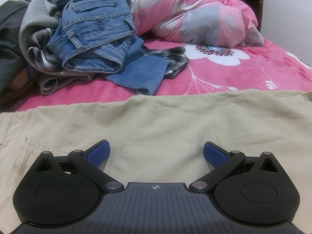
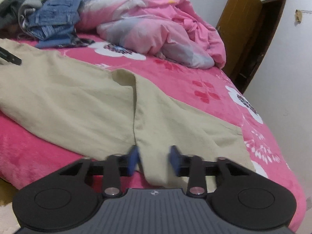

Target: Fold clothes

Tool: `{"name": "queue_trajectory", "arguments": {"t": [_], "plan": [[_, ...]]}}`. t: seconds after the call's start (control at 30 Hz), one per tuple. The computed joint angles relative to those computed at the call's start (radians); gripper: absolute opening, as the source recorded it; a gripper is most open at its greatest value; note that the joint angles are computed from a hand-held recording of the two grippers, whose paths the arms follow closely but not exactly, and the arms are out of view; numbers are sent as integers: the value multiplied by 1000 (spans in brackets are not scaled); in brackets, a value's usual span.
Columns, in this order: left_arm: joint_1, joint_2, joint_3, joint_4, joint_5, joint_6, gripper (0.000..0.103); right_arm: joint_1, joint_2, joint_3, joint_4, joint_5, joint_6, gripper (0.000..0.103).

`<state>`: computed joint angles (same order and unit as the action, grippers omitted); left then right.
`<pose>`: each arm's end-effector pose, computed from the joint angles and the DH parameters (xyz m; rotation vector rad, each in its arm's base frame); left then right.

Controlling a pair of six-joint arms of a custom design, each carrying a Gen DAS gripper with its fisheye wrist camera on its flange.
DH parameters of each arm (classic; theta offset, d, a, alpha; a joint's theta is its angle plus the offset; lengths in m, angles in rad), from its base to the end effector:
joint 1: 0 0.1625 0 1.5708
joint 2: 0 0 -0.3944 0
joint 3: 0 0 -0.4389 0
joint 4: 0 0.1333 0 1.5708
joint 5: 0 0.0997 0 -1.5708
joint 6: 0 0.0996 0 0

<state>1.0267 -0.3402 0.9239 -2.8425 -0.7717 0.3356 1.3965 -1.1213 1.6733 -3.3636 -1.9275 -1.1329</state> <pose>-0.2696 -0.8410 0.0619 0.6548 2.1965 -0.9070 -0.0184 -0.6727 0.3516 0.6829 -1.8639 0.9010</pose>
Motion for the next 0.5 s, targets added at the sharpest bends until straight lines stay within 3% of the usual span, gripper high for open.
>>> {"name": "queue_trajectory", "arguments": {"t": [0.03,0.13,0.27,0.5], "plan": [[0,0,1,-2,0,0,103,5,11,-7,-19,-21,-14,11],[0,-1,5,-10,-2,2,103,12,47,-38,-129,-41,-104,10],[2,-1,5,-14,-6,6,103,14,91,-126,-186,-44,-157,9],[2,1,2,-14,-6,6,103,1,194,-370,-81,-52,-140,7]]}}
